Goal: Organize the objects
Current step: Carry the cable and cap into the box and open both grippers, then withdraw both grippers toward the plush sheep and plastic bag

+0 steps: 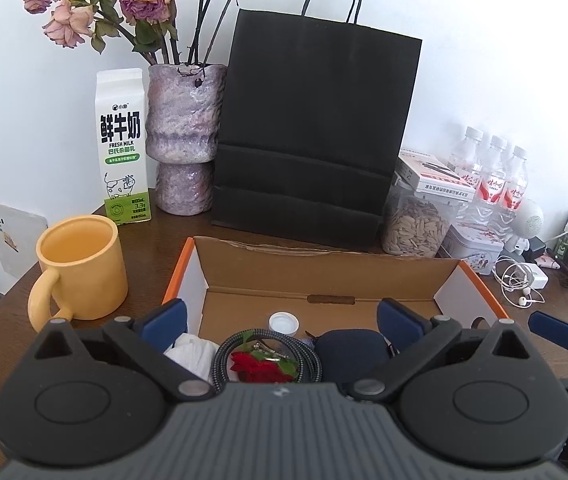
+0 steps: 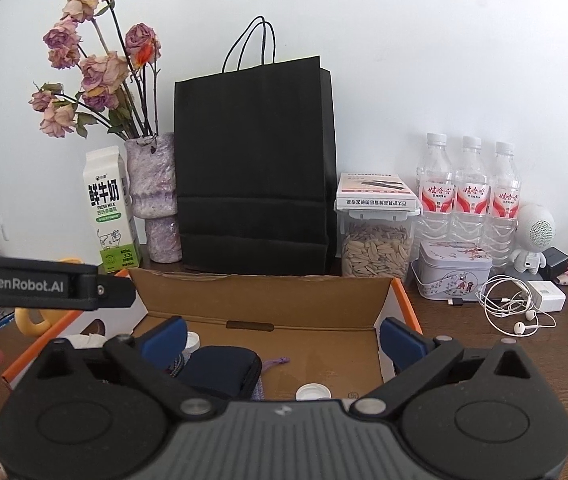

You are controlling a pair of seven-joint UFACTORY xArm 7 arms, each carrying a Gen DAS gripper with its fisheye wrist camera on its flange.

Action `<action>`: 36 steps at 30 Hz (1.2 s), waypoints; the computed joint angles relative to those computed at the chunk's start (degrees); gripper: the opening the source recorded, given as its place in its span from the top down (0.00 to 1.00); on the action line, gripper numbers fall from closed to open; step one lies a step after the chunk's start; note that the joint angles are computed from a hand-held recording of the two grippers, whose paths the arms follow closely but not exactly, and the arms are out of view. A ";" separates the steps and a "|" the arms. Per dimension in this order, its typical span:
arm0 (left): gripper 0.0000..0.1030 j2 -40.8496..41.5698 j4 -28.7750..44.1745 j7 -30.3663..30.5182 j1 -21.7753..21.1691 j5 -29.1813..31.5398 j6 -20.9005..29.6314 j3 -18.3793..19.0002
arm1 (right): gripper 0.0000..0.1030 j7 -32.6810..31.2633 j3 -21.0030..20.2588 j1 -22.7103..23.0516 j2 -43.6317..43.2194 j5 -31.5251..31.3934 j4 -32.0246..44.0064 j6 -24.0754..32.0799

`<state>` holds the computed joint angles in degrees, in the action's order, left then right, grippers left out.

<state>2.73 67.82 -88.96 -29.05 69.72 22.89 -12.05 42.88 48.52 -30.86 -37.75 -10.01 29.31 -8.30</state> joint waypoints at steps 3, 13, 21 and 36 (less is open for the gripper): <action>0.00 -1.75 -1.32 0.28 -0.13 -0.16 0.56 -0.51 | 0.00 0.16 -1.52 2.38 -1.58 0.24 -0.96 0.88; 0.00 -8.83 -7.05 3.86 1.50 -3.95 2.56 -4.58 | 0.00 2.27 -8.11 12.47 -9.95 -1.01 -4.88 6.70; 0.00 -15.20 -12.97 7.67 3.70 -8.76 3.04 -8.59 | 0.00 3.90 -13.52 23.08 -17.98 -3.36 -8.94 14.20; 0.00 -25.39 -24.04 18.66 7.37 -23.28 2.58 -14.64 | 0.00 7.04 -18.10 40.01 -30.07 -5.84 -14.57 29.28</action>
